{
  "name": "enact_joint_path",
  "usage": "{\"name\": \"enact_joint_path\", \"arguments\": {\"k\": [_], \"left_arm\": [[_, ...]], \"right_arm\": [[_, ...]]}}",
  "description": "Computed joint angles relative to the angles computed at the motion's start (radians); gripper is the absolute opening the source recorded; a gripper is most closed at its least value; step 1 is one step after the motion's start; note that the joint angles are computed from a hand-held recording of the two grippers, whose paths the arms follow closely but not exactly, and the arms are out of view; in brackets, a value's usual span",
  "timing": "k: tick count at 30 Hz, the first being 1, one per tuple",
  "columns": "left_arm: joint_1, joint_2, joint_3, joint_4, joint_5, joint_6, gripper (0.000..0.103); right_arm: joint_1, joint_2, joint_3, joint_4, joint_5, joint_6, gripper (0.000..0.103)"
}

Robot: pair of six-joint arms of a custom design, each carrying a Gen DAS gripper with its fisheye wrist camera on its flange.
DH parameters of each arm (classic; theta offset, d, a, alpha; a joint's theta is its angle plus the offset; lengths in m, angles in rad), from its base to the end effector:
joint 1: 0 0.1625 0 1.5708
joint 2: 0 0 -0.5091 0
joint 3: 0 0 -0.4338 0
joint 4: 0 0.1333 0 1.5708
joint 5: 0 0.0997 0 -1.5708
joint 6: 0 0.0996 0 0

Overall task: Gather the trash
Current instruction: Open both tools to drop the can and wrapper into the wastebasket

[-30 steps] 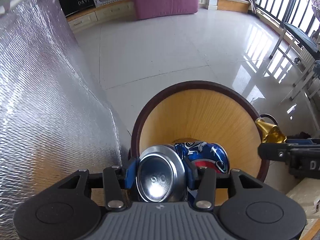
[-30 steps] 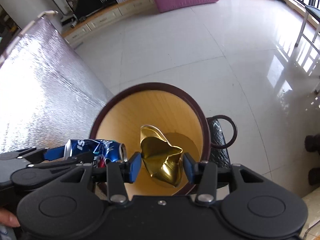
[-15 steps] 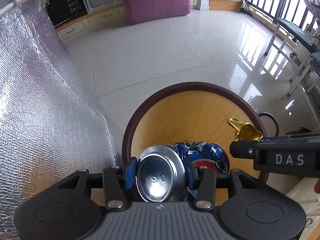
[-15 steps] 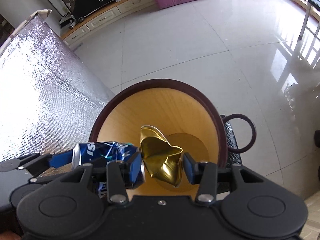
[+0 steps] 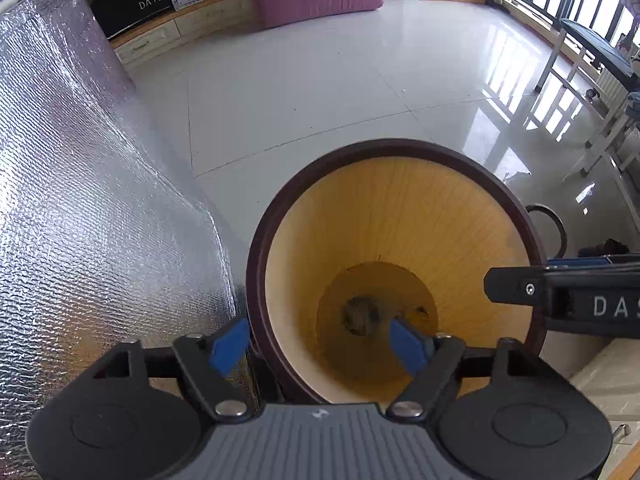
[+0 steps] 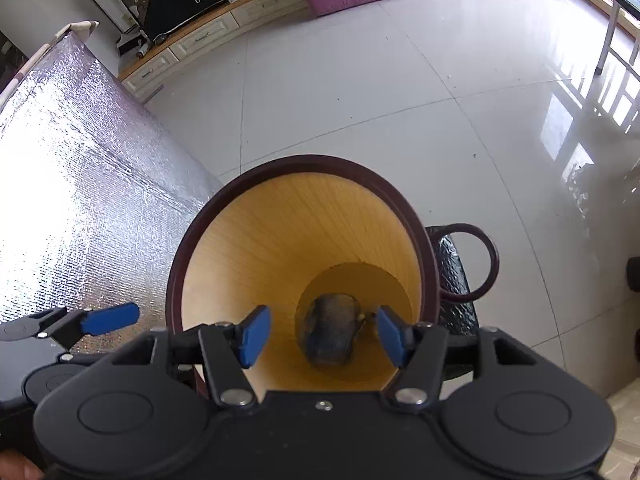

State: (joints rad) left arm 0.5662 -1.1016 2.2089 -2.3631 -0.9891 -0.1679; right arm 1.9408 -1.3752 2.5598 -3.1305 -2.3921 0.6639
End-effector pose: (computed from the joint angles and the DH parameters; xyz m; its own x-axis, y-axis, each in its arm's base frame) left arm -0.3153 -0.4232 0.1185 -0.4344 0.7000 -0.5668 0.7402 0.6360 0.2182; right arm 0.1937 -0.3324 0.2334 -0.7840 0.5375 0.3107 0.1861 0.6810 -0.7083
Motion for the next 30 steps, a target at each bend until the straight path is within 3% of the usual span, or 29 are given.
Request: {"name": "enact_joint_path", "arguments": {"k": [8, 11, 17, 30], "left_arm": [[-0.001, 0.002, -0.011, 0.052, -0.011, -0.021, 0.096], [-0.001, -0.003, -0.010, 0.055, -0.015, -0.029, 0.102], [0.007, -0.010, -0.017, 0.079, -0.024, -0.041, 0.103], [-0.012, -0.092, -0.004, 0.125, -0.023, -0.125, 0.103]], "right_arm": [[0.012, -0.028, -0.001, 0.069, -0.010, -0.007, 0.075], [0.018, -0.039, -0.004, 0.102, -0.018, -0.002, 0.085], [0.045, -0.059, -0.007, 0.170, -0.068, 0.018, 0.103], [0.104, -0.118, -0.022, 0.374, -0.126, 0.117, 0.103]]}}
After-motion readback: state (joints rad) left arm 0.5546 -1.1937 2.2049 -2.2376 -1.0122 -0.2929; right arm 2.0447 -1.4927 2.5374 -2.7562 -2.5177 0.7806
